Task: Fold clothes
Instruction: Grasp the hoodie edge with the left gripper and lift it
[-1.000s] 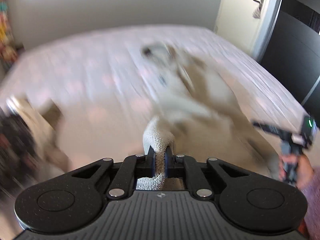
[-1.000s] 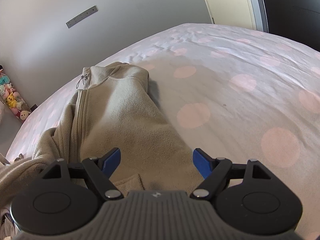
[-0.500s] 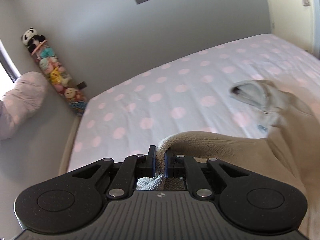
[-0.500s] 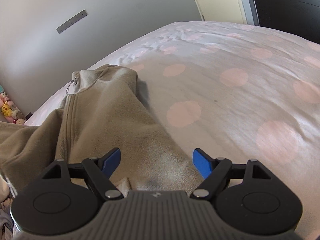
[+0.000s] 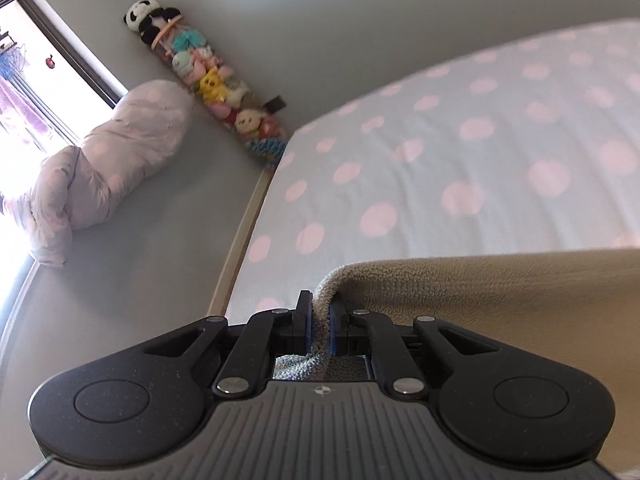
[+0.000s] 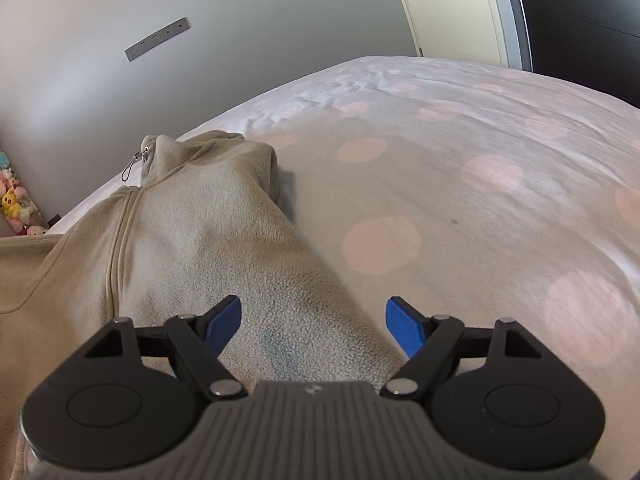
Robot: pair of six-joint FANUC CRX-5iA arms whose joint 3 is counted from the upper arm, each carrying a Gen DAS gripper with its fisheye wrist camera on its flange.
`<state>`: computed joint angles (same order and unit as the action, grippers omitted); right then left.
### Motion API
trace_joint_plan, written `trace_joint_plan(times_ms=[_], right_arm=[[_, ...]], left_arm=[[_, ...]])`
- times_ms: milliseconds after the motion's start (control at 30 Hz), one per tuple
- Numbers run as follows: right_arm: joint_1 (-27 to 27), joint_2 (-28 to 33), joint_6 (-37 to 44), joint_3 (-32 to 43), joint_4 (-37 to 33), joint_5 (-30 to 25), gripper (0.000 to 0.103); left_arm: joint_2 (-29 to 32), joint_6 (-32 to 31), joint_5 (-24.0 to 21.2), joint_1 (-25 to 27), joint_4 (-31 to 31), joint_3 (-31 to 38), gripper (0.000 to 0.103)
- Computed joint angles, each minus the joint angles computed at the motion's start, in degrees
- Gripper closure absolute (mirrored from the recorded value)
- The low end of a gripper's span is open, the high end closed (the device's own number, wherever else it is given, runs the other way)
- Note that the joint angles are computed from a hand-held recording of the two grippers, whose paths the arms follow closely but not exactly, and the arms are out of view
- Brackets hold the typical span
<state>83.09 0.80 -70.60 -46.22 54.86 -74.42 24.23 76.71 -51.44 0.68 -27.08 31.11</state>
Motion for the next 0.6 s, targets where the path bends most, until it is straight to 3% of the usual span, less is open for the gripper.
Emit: trace_joint_plan(times_ms=[100, 267, 333, 433, 600], right_arm=[[-0.8, 0.23, 0.32, -0.25, 0.28, 0.48, 0.022], [-3.13, 0.68, 2.25, -0.31, 1.12, 3.33, 0.022], [-3.94, 0.96, 3.21, -0.31, 1.99, 4.36, 0.022], [-4.25, 1.17, 4.2, -0.01, 1.86, 4.74, 0.021], [-3.62, 0.68, 4.52, 0.73, -1.16, 4.78, 0.018]], left_arm=[[3.75, 1.25, -2.5, 0.04, -2.46, 1.1, 0.096], [2.14, -3.97, 5.59, 1.27, -0.23, -6.52, 0.09], [0.46, -5.38, 8.75, 1.82, 1.9, -9.41, 0.082], [-3.39, -8.73, 14.71, 3.35, 7.76, -15.33, 0.059], [-11.13, -21.27, 21.32, 6.32, 24.98, -26.71, 0.055]])
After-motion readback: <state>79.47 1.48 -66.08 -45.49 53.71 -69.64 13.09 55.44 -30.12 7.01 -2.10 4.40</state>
